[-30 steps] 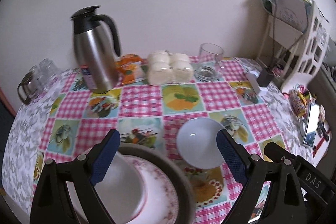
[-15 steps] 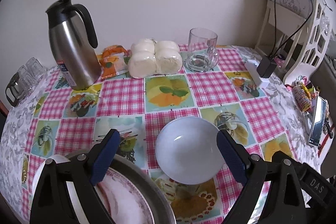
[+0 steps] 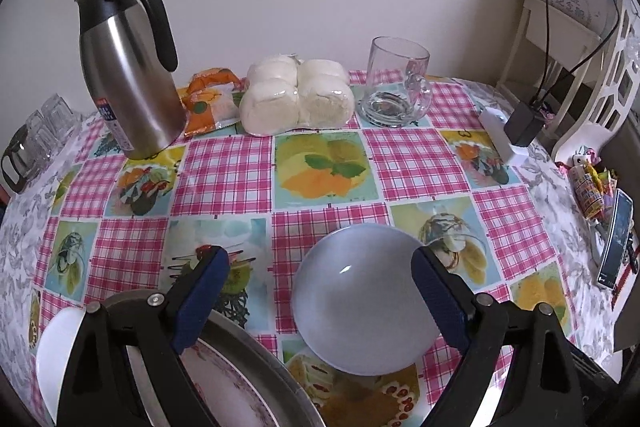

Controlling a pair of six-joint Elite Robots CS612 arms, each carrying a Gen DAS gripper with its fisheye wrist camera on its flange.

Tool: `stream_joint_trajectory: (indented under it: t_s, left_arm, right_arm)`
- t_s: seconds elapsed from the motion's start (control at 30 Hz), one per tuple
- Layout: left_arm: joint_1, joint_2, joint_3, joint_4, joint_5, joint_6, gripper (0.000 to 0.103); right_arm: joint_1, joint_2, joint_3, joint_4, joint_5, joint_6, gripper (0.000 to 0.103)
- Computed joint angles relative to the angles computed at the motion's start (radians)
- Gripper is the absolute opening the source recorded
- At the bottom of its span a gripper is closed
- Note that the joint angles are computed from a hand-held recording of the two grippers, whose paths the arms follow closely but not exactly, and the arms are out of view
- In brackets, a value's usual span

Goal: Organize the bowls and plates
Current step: 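Move both tools toward the plain white round bowl, then close both tools on the rim of the white round bowl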

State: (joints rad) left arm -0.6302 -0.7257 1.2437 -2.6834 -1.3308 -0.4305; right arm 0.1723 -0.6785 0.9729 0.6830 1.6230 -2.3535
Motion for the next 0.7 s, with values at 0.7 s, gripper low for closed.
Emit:
stream_joint_trajectory:
  t_s: [0.7]
  left_arm:
    - [0.015,0.009,-0.012,0.034,-0.024,-0.025,0.092]
  right_arm:
    - [0.024,0.079,-0.122,0.068,-0.04,-0.088,0.086]
